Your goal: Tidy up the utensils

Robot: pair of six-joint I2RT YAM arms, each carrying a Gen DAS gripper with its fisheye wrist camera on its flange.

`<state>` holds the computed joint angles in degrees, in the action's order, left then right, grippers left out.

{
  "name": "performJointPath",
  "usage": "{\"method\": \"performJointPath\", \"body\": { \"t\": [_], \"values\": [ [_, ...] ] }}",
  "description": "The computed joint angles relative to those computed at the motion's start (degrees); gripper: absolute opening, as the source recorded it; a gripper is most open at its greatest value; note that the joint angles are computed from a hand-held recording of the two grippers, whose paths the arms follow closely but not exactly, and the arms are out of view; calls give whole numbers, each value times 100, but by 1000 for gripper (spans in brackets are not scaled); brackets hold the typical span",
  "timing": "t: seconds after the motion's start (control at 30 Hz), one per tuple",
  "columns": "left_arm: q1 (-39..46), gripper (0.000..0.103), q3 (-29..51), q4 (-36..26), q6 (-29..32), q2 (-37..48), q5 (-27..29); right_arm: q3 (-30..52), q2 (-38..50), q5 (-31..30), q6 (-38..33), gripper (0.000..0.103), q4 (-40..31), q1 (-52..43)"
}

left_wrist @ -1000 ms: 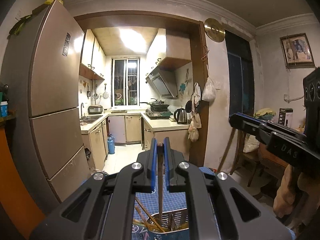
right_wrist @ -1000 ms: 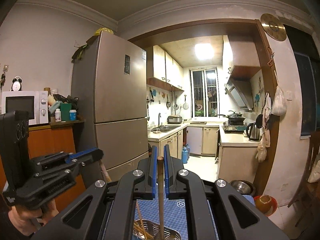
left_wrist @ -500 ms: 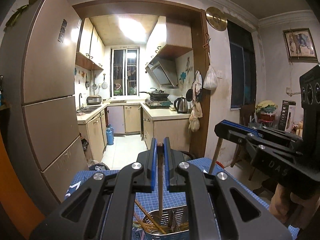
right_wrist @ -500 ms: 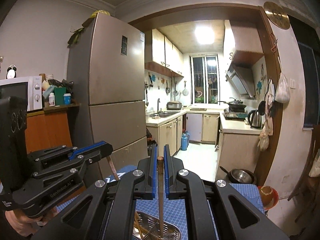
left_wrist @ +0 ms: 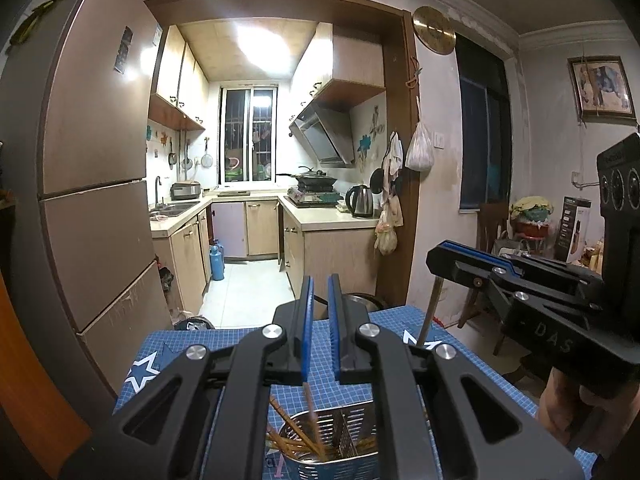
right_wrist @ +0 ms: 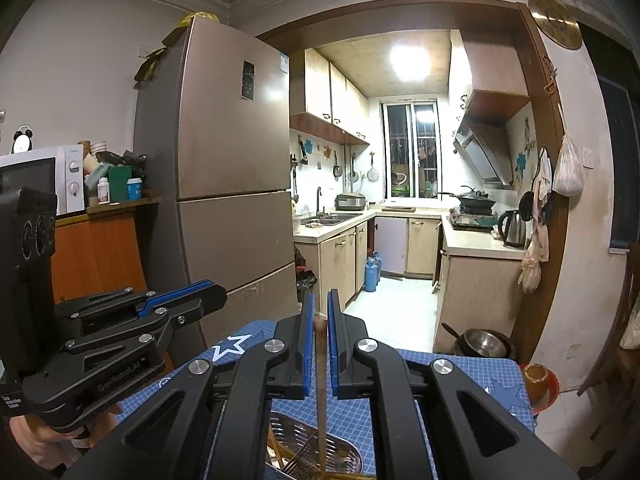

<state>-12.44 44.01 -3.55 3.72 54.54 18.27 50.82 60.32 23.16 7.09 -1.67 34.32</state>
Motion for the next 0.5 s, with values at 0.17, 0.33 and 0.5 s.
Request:
{"method": "performJointPath", "body": {
  "t": [0.17,0.33,0.5],
  "values": [
    [-37,36,-109,30,-8,-224,-81,-55,-228,269,-88,28,-8,227],
    [34,44,-303,-163,-7,-872,-113,-198,-733,1143,-400,47,16,1004],
    [767,61,-916,-811,44,-2574,331,-820,-1615,3391,-1123,83,678,3115]
  ]
}}
